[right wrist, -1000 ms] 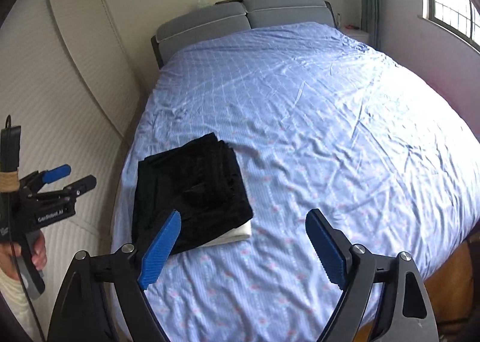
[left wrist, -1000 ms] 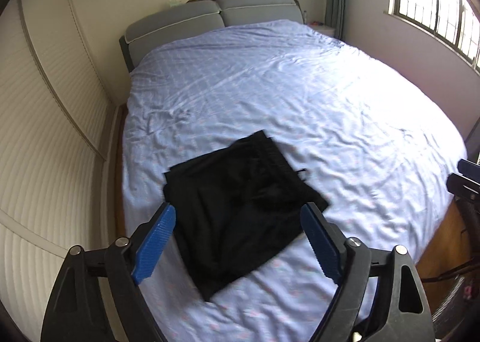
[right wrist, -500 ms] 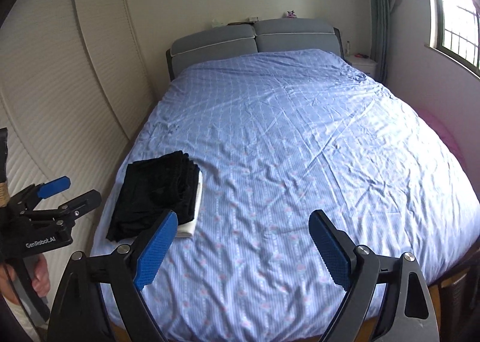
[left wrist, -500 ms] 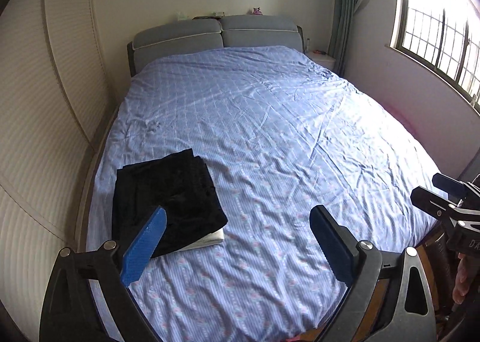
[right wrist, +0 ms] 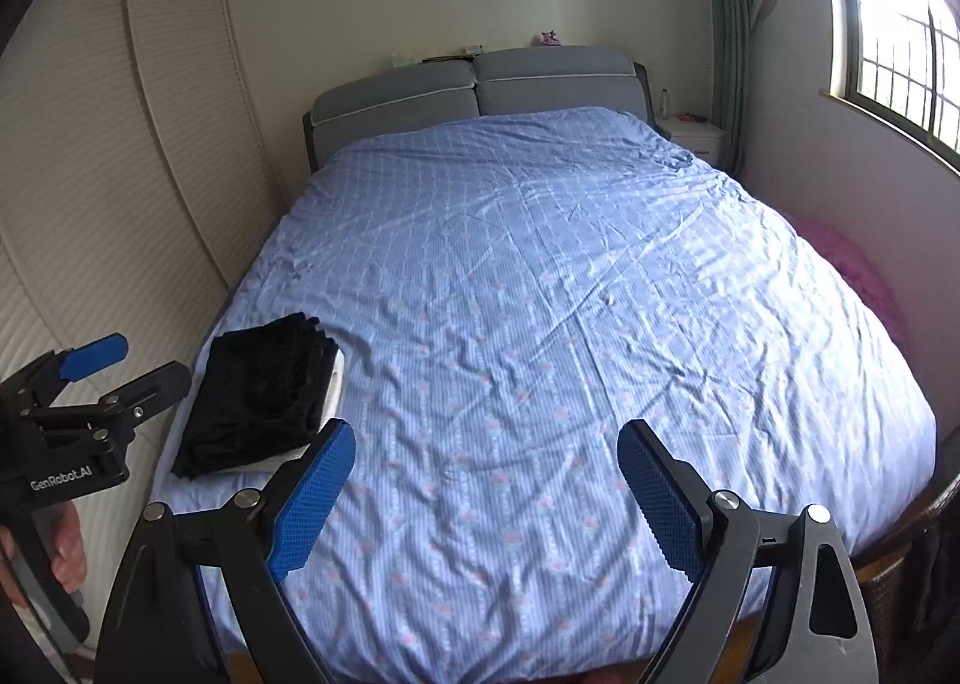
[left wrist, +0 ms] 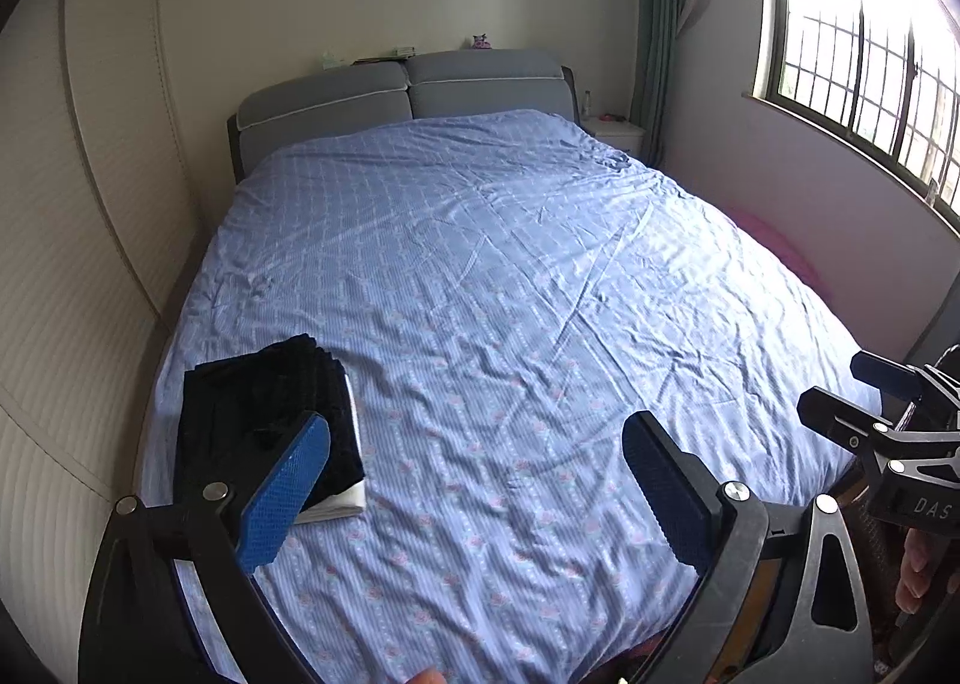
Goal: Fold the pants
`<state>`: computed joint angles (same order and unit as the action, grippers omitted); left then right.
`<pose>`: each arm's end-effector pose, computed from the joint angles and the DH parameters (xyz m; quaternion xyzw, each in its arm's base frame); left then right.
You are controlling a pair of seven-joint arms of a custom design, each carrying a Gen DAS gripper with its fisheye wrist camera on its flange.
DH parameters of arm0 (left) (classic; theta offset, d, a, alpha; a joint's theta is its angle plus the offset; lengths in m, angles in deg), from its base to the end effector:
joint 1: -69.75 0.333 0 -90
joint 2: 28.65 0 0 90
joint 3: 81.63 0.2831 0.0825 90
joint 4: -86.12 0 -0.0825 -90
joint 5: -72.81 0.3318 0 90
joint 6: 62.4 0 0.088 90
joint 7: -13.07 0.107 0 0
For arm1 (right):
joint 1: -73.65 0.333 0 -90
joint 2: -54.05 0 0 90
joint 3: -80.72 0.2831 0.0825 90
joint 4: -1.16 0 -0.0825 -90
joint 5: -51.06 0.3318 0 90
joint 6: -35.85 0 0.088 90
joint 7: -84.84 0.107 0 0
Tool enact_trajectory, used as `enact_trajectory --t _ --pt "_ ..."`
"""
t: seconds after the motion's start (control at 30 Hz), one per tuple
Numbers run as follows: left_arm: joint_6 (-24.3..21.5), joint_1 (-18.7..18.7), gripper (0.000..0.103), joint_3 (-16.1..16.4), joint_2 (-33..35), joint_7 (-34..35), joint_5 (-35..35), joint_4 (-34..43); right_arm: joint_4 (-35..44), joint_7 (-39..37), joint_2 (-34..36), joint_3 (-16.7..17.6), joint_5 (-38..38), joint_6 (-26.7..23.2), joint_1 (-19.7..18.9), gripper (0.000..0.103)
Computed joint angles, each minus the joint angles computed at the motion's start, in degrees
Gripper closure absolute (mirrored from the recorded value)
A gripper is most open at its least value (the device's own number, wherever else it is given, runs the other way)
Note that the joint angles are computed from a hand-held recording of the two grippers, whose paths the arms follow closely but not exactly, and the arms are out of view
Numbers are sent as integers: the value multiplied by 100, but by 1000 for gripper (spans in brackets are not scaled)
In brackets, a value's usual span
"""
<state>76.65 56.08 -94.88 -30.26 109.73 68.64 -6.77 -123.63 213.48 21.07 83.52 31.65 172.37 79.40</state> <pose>0.4863 -0.2497 0.6862 -0.4446 0.7987 -0.3489 0.2066 0.3827 0.0603 0.6735 -0.5154 0.7532 -0.2920 0.2862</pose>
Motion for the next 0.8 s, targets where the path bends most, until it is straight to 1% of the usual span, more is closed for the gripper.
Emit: enact_trajectory --t 0.1,0.2,0.3,0.4,0.5,0.63,0.8 --pt "30 -164 2 -199 -85 -938 523 -84 -209 -696 -290 -463 201 118 129 13" --pt "53 -336 0 -363 -152 -1631 848 -147 -337 -1488 -619 -869 512 117 190 13" --pt "-109 -500 0 -510 -127 -2395 1362 -20 -485 -2124 -928 -1121 716 135 101 13" --pt "-190 -664 0 -605 -119 -2990 1747 60 -514 -2698 -1145 -1406 1013 -13 58 13" --pt "-367 -829 0 -678 -52 -3364 2073 221 -517 -3171 -1269 -1595 1259 -119 -26 13" --pt "-404 -1007 0 -723 -10 -3785 2547 306 -518 -3624 -1333 -1758 1532 -181 -145 13" --pt "-571 -1228 0 -735 176 -4072 2894 592 -478 -4047 -1332 -1914 1826 -243 -249 13"
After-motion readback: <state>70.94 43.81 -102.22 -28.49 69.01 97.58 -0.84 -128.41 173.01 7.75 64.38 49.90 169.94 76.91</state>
